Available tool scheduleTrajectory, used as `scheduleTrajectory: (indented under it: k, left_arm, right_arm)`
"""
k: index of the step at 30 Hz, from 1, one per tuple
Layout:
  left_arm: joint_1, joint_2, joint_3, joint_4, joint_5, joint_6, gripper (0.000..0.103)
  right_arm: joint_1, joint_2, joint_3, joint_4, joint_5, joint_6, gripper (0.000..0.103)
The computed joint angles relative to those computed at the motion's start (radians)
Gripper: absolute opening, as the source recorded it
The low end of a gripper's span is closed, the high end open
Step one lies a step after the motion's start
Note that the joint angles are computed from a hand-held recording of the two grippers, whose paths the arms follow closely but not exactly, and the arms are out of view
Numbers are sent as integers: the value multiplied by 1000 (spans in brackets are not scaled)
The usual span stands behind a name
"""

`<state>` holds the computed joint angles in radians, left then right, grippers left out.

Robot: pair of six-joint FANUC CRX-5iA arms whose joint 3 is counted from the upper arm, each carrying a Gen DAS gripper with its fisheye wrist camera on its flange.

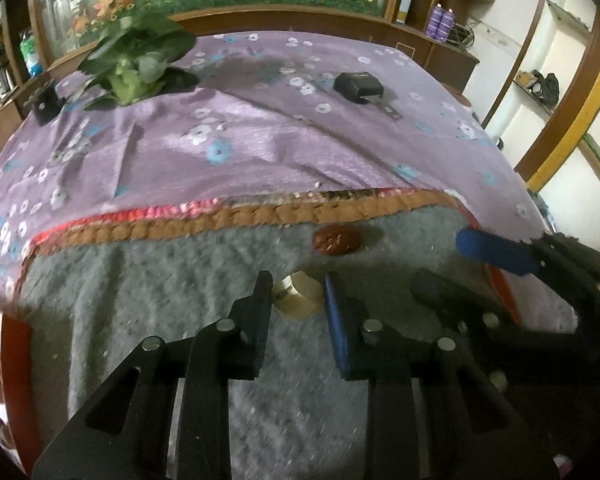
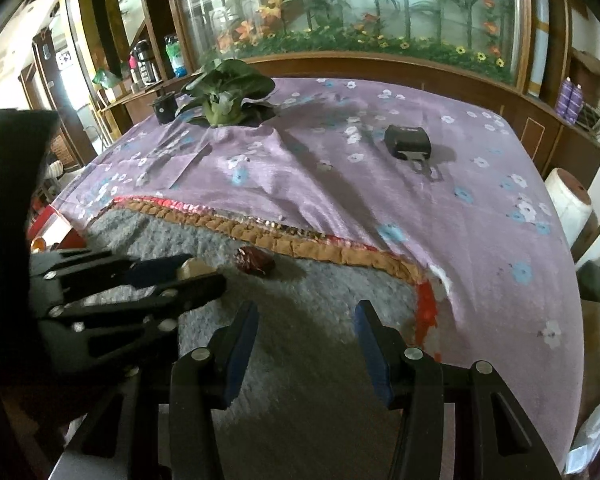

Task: Organize fruits
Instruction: 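Grasp the small cream piece with the left tool while the right tool grasps the date, then carry cream piece and date into the white tray and open both tools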

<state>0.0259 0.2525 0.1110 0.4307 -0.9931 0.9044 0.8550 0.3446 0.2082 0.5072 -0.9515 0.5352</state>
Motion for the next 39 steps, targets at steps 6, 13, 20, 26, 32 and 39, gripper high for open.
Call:
scheduleTrajectory:
  k: [6, 13, 20, 26, 32, 39]
  left_arm:
    - [47, -36, -25, -29, 20, 47, 25]
    - [100, -73, -51, -65, 52, 82, 25]
    - [121, -85, -78, -38, 68, 56, 25]
    - [140, -114, -112, -25, 60, 38, 25]
    - [164, -161, -154, -4, 71, 28, 25]
    - [197, -227, -213, 0, 89, 13, 25]
  right_arm:
    - [-11, 32, 56, -48, -2, -4, 49]
    - [-20, 138, 204, -98, -40, 13, 49]
    - [0, 235, 295, 12, -152, -76, 33]
    - [6, 190, 240, 3, -121, -62, 29]
    - [40, 85, 108, 15, -22, -97, 29]
    - [112, 60, 86, 61, -21, -100, 29]
